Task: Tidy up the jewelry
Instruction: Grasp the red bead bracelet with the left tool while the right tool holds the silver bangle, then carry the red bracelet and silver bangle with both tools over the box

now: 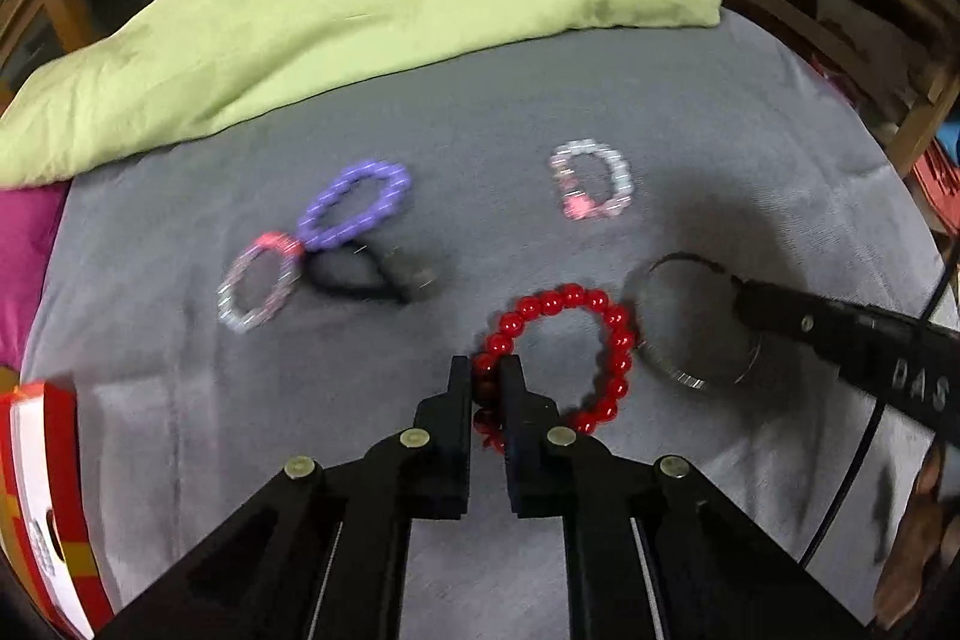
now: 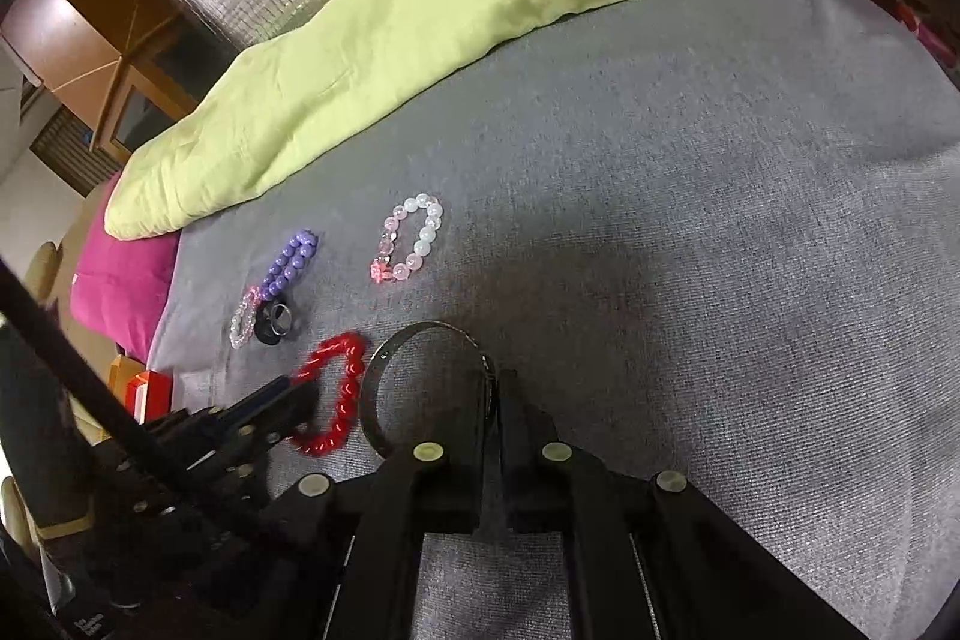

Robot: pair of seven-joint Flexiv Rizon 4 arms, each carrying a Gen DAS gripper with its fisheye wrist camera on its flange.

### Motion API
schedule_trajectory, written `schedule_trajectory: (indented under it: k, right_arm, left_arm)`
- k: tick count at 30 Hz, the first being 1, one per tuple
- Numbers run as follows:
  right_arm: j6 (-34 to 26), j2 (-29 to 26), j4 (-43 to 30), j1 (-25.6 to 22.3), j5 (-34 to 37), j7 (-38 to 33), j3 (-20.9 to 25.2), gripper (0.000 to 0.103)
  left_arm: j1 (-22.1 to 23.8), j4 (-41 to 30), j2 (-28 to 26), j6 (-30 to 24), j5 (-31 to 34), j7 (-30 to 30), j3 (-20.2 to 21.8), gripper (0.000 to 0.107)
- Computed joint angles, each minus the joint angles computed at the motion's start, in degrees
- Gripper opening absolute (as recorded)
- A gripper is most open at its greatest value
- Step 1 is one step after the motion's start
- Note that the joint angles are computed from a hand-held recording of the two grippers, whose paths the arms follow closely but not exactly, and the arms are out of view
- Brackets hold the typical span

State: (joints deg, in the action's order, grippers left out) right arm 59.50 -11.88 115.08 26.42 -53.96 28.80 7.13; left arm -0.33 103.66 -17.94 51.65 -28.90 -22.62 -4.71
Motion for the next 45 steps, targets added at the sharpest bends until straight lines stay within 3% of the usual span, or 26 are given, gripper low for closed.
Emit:
schedule_trajectory:
  k: [4, 10, 17, 27, 45]
  right_arm:
    - [0.7, -0.1, 0.1, 0.0, -0.4, 0.3, -0.1, 0.005]
    - [6.9, 0.1, 1.1, -0.6, -6.3, 6.2, -1.4, 0.005]
    - [8.3, -0.3, 0.5, 0.3, -8.8, 9.6, -1.0, 0.005]
    - [4.9, 2.5, 0.6, 1.4, -12.3, 14.6, 1.1, 0.005]
    - [-1.1, 0.1, -4.5, 5.9, -6.1, 8.4, 2.7, 0.005]
  left_arm:
    - [2.0, 0.6, 0.8, -0.9, -3.4, 1.5, 0.3, 0.009]
    - [4.2, 1.5, 2.8, -2.8, -8.1, 4.2, 1.1, 0.009]
    - [5.6, 1.4, 4.0, -5.1, -12.7, 7.1, 2.1, 0.009]
    - [6.3, 2.7, 7.0, -7.9, -17.5, 10.2, 3.8, 0.009]
    - [9.0, 2.7, 8.0, -10.9, -19.4, 10.9, 6.2, 0.009]
